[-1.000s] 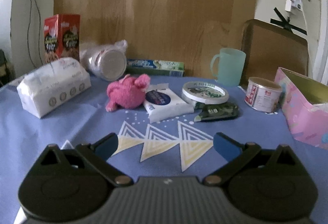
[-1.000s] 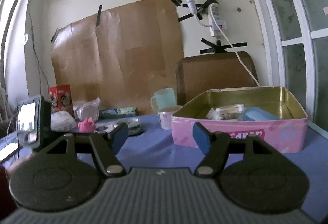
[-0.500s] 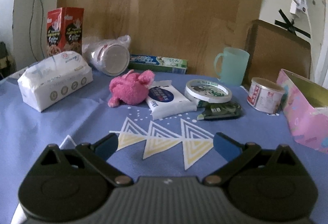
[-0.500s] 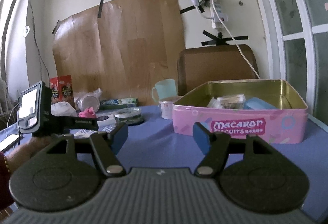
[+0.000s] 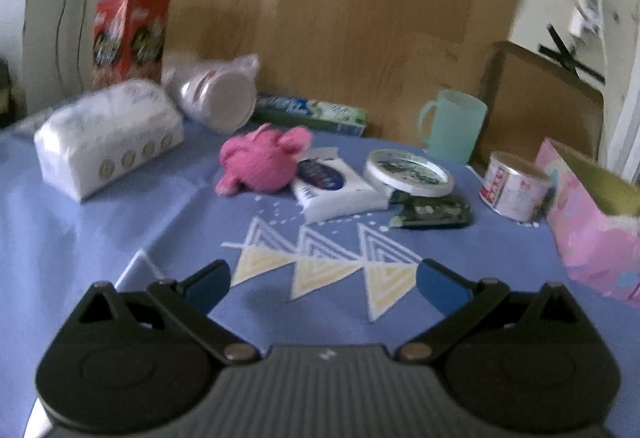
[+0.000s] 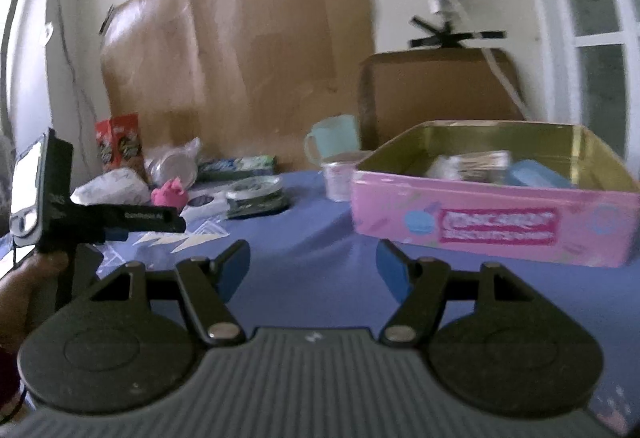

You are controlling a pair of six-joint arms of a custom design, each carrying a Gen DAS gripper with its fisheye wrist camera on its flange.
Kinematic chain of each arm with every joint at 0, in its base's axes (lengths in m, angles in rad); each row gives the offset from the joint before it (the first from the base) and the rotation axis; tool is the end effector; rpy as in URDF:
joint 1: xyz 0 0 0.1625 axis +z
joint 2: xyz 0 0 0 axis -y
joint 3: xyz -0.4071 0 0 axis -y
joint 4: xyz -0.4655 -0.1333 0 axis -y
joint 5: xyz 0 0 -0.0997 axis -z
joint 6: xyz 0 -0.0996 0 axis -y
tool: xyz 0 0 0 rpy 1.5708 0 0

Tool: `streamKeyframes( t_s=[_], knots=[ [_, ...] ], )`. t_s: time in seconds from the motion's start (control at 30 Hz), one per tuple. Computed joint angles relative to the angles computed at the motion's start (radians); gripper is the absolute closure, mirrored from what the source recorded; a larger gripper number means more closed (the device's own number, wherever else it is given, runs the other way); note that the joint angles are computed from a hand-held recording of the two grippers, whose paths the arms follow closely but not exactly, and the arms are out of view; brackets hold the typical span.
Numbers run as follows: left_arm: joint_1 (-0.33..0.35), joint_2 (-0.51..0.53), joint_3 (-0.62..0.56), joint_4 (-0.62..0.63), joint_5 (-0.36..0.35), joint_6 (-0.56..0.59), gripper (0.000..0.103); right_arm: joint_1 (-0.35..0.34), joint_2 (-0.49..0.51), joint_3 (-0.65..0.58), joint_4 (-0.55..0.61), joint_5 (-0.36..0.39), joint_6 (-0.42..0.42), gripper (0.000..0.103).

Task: Organize soft objects
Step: 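Grasp the pink plush toy with the right gripper, then carry the pink plush toy over the pink tin and lower it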

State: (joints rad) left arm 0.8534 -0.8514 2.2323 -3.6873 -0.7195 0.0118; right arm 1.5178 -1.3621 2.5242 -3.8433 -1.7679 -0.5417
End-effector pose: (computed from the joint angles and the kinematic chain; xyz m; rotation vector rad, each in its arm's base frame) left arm -0.1548 -0.4941 0.0298 0.4478 2.3078 -1.2002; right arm 0.0924 -0.4066 0.1795 0.4236 -2.2877 1.3099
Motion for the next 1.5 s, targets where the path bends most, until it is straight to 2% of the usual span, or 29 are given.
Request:
streamKeyframes(
  t_s=[0.1, 0.2, 0.27, 0.3, 0.37, 0.47, 0.57, 0.63, 0.7, 0.73, 0.77, 0.87, 0.97, 1.1, 1.17, 1.3, 1.4, 1.47, 1.5],
  knots=[
    [0.035, -0.043, 0.016, -0.011, -0.012, 0.02, 0.0, 0.02, 0.039, -0.079, 0.108, 0.018, -0.023, 0.035],
    [0.05, -0.039, 0.015, -0.129, 0.069, 0.151, 0.0, 0.038, 0.098, -0.181, 0.236, 0.066, -0.017, 0.035],
    [0.065, -0.041, 0.021, -0.227, 0.087, 0.214, 0.0, 0.052, 0.164, -0.272, 0.322, 0.104, 0.002, 0.035],
    [0.077, -0.054, 0.032, -0.262, 0.06, 0.203, 0.0, 0.06, 0.204, -0.324, 0.36, 0.12, 0.009, 0.035],
    [0.113, -0.087, 0.062, -0.314, -0.052, 0.143, 0.0, 0.076, 0.287, -0.42, 0.406, 0.137, 0.023, 0.035],
    [0.131, -0.089, 0.068, -0.364, -0.109, 0.135, 0.0, 0.094, 0.412, -0.571, 0.475, 0.159, 0.032, 0.035],
    [0.14, -0.09, 0.069, -0.388, -0.134, 0.131, 0.0, 0.106, 0.505, -0.704, 0.599, 0.171, 0.022, 0.035],
    [0.136, -0.079, 0.07, -0.432, -0.125, 0.135, 0.0, 0.116, 0.55, -0.762, 0.659, 0.145, -0.013, 0.035],
    [0.129, -0.067, 0.062, -0.455, -0.107, 0.148, 0.0, 0.12, 0.582, -0.8, 0.705, 0.125, -0.081, 0.038],
    [0.126, -0.063, 0.059, -0.454, -0.099, 0.156, 0.0, 0.125, 0.597, -0.819, 0.738, 0.1, -0.131, 0.054],
    [0.121, -0.057, 0.054, -0.455, -0.086, 0.166, 0.0, 0.128, 0.611, -0.824, 0.735, 0.075, -0.172, 0.053],
    [0.105, -0.038, 0.043, -0.467, -0.056, 0.206, 0.0, 0.115, 0.592, -0.788, 0.696, 0.109, -0.188, 0.056],
    [0.1, -0.032, 0.035, -0.45, -0.04, 0.221, 0.0, 0.097, 0.531, -0.735, 0.71, 0.157, -0.123, 0.056],
    [0.1, -0.034, 0.033, -0.43, -0.032, 0.212, 0.0, 0.051, 0.373, -0.586, 0.702, 0.275, -0.128, 0.056],
    [0.101, -0.037, 0.033, -0.415, -0.031, 0.208, 0.0, 0.027, 0.29, -0.508, 0.694, 0.297, -0.149, 0.056],
    [0.1, -0.044, 0.028, -0.351, -0.022, 0.204, 0.0, -0.033, 0.12, -0.33, 0.631, 0.301, -0.217, 0.056],
    [0.095, -0.045, 0.023, -0.301, -0.008, 0.206, 0.0, -0.064, 0.057, -0.23, 0.533, 0.236, -0.263, 0.055],
    [0.095, -0.051, 0.022, -0.265, -0.005, 0.191, 0.0, -0.078, 0.046, -0.199, 0.499, 0.191, -0.245, 0.053],
    [0.096, -0.059, 0.025, -0.235, -0.009, 0.176, 0.0, -0.084, 0.037, -0.187, 0.498, 0.188, -0.228, 0.048]
  ],
)
